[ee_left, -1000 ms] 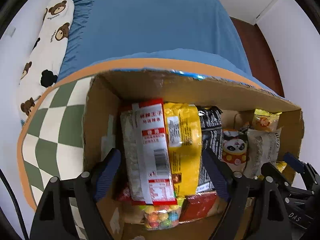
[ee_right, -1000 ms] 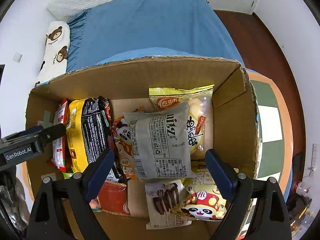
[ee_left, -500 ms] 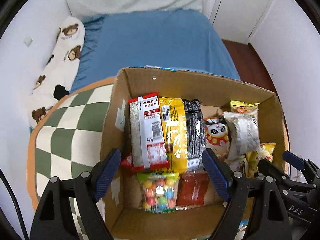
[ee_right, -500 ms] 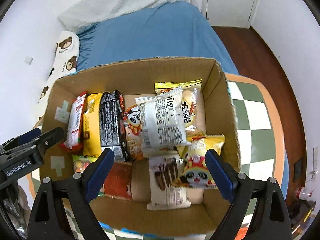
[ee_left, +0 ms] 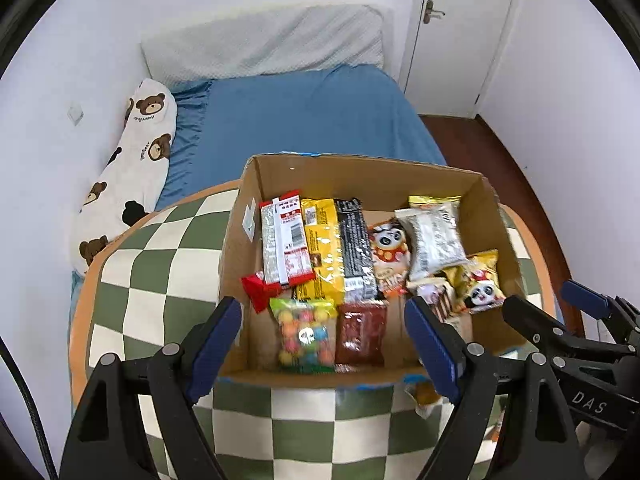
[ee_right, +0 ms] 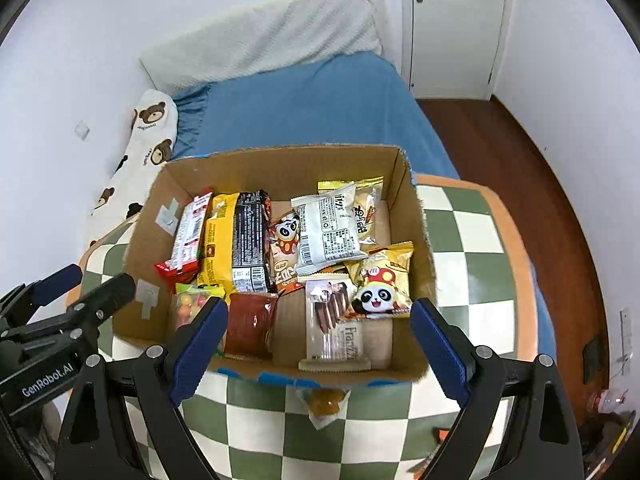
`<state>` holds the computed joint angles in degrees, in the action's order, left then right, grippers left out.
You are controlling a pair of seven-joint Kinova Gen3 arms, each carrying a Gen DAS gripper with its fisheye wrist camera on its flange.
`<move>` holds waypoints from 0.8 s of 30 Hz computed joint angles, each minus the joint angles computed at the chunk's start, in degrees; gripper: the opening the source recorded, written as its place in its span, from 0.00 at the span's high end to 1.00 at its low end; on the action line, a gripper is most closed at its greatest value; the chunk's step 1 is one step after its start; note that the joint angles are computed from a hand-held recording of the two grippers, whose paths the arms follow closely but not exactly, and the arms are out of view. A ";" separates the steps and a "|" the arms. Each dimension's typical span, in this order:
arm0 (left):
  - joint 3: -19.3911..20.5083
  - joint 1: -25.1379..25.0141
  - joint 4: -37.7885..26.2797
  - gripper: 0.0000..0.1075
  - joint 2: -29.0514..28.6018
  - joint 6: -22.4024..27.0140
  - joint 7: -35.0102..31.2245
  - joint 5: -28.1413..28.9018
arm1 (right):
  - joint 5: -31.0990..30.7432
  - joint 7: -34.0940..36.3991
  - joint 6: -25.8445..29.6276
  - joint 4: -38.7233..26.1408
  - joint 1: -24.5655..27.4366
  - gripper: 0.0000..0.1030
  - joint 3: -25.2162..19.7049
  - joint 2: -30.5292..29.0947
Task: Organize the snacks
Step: 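Move both tools back toward the last snacks on the cover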
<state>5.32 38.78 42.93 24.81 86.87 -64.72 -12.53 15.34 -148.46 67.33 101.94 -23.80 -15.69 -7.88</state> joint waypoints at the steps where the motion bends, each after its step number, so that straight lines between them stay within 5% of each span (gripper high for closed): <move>1: -0.06 0.29 0.60 0.22 -0.65 -0.30 0.43 -0.13 | 0.37 -0.95 0.86 -0.08 -0.27 0.08 -0.70 -0.99; 16: 3.00 4.85 8.14 0.22 -9.27 -1.56 8.10 -6.29 | -0.81 -7.02 5.12 -0.33 0.74 0.08 -8.27 -11.22; 24: 5.15 6.94 12.48 0.22 -7.22 -1.55 11.25 -5.68 | -10.71 -5.63 5.19 11.42 5.82 0.05 -1.78 -22.45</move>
